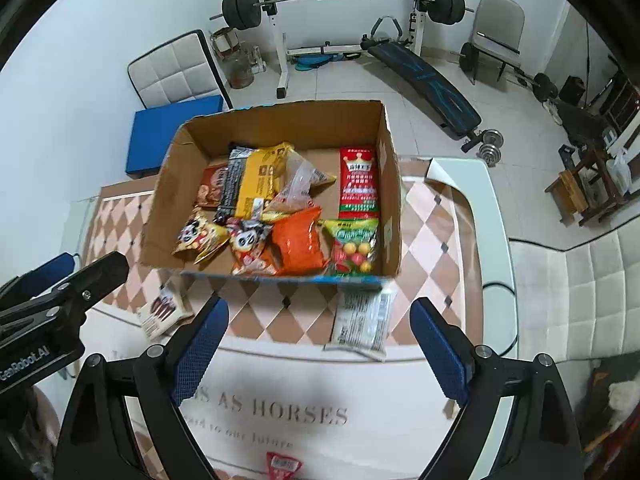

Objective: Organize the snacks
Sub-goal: 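Grasp the white Franzzi biscuit pack with the left tool while the right tool grasps the small red triangular packet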

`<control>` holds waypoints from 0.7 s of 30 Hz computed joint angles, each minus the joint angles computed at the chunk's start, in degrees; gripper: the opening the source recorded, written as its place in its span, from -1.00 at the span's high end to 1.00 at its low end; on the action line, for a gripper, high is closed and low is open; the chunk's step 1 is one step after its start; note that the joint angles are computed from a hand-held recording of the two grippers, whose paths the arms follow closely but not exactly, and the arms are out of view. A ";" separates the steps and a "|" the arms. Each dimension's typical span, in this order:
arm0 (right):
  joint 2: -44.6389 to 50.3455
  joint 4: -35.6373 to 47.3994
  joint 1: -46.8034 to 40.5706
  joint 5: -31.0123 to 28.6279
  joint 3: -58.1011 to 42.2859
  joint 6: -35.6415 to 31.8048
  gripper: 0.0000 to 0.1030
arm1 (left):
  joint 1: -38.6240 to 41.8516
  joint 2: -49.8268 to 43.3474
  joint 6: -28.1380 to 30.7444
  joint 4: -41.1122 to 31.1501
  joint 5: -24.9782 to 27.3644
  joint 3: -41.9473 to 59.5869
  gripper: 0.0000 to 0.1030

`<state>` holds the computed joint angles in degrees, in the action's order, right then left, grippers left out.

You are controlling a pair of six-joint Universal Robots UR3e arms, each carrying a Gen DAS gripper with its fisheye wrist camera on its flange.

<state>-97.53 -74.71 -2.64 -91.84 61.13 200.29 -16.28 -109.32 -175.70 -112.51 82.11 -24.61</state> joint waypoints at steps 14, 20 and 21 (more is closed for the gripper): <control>-21.14 -4.24 4.94 23.63 51.38 7.92 -0.83 | 7.17 32.05 7.53 12.57 5.92 -62.31 -0.82; -20.16 -16.40 9.03 29.02 67.20 13.75 -0.83 | 11.40 37.22 9.21 13.96 8.05 -73.09 -0.82; -20.07 -17.81 9.17 29.62 68.62 14.27 -0.82 | 12.05 37.88 9.51 14.12 8.18 -74.32 -0.82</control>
